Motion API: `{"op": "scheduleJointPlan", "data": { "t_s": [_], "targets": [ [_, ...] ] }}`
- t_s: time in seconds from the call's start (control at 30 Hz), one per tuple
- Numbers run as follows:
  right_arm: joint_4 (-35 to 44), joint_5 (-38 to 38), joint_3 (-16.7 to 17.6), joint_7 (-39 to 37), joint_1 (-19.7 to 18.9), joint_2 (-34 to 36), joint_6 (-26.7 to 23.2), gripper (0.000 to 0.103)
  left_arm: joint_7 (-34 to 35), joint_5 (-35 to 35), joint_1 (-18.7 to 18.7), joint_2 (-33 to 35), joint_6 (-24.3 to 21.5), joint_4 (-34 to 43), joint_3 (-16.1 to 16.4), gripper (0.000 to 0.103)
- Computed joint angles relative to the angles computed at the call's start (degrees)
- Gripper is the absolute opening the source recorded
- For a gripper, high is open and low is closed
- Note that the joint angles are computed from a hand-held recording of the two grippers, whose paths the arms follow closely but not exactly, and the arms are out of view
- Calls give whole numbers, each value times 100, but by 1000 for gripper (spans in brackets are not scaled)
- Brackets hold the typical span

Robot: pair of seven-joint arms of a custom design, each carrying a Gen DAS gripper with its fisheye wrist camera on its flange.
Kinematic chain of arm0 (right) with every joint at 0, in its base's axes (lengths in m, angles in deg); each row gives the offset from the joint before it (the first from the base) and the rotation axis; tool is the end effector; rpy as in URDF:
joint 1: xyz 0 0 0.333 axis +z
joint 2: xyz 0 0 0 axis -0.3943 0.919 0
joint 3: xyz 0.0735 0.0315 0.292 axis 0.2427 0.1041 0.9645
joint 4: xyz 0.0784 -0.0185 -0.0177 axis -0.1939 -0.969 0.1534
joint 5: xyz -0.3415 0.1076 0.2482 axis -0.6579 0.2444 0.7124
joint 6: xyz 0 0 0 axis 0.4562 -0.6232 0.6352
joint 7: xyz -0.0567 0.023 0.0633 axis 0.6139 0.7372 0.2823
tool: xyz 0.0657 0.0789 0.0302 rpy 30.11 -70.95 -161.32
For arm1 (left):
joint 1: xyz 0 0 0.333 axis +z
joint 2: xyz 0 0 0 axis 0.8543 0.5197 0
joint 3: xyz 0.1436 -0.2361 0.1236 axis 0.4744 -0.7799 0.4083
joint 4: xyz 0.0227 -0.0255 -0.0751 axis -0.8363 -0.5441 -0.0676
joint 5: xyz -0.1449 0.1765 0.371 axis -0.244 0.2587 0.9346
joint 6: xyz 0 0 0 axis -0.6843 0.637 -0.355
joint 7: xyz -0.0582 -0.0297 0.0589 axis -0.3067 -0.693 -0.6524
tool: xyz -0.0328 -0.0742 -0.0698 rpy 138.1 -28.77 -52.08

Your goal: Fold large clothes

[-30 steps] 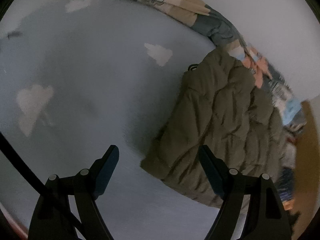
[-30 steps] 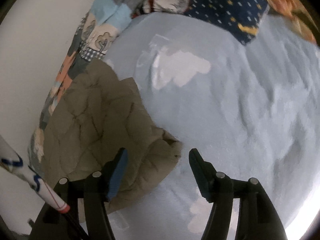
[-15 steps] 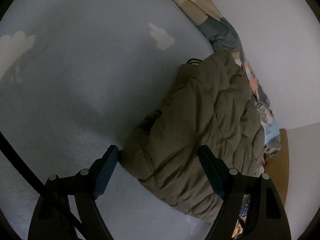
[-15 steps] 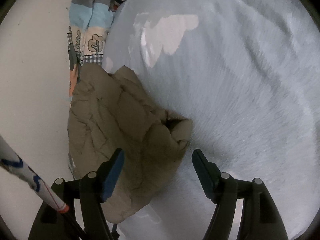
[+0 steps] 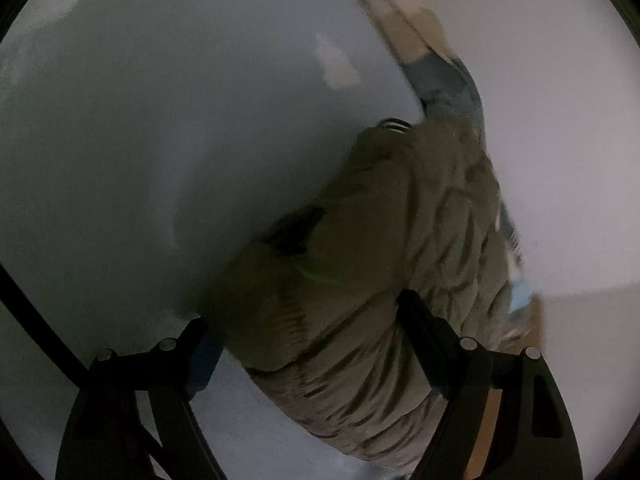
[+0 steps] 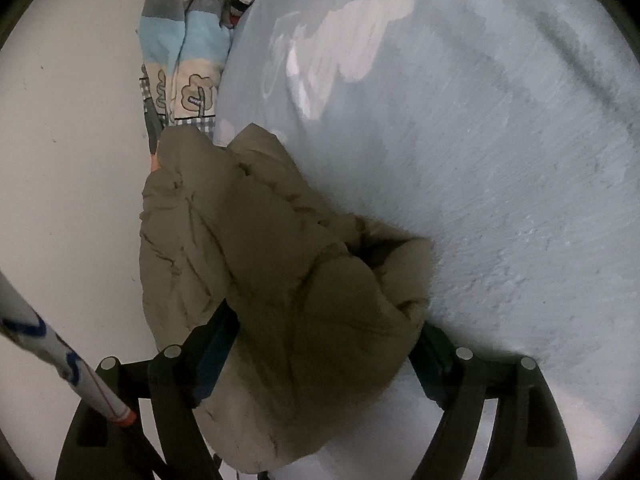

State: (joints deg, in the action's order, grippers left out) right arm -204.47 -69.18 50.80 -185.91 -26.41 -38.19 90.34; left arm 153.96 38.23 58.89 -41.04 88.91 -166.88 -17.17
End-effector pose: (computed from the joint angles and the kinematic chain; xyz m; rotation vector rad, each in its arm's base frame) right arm 0.4772 0.1314 0.4607 -0.0966 2.2074 0.0723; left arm 0.7491 -0.1484 0.4966 2.2076 -1.4384 1.0372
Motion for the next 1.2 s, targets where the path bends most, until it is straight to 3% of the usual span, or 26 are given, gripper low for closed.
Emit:
{"op": "scheduleJointPlan", "data": {
  "t_s": [0.03, 0.1, 0.13, 0.2, 0.27, 0.37, 0.47, 0.63, 0.8, 1.07, 1.2],
  "targets": [
    [35, -37, 19, -34, -25, 18, -30, 75, 17, 330, -111, 8, -36, 96, 74, 77],
    [168, -22, -255, -364, 286, 13, -470, 60, 111, 1167, -384, 84, -145, 408, 235, 62],
    [270, -30, -398, -589, 451, -2, -741, 51, 178, 1585, -526, 101, -165, 521, 305, 59],
    [640, -120, -609, -1203, 745, 22, -1531, 42, 309, 2680, -917, 111, -197, 720, 509, 50],
    [1275, -405, -588, -1835, 908, 165, -2711, 38, 423, 3480, -1187, 23, 1, 668, 631, 47],
    [2416, -1154, -379, -2669, 1115, 646, -4452, 33, 506, 3913, -1262, -186, 339, 417, 635, 44],
    [2972, -1732, -320, -3004, 1355, 886, -5234, 31, 647, 3812, -1141, -406, 602, 166, 548, 43],
    [3503, -2480, -386, -3322, 1678, 1113, -5850, 31, 722, 3990, -1159, -791, 1075, -213, 537, 41],
    [3806, -2965, -406, -3449, 1936, 1227, -6273, 31, 936, 3703, -1035, -1027, 1133, -266, 434, 41],
    [3707, -2806, -412, -3486, 2118, 789, -6316, 31, 1399, 3186, -826, -1740, 1139, -845, 362, 41],
    [3405, -2483, -370, -3399, 2153, 376, -6168, 31, 1645, 2790, -711, -2145, 919, -1208, 361, 41]
  ]
}}
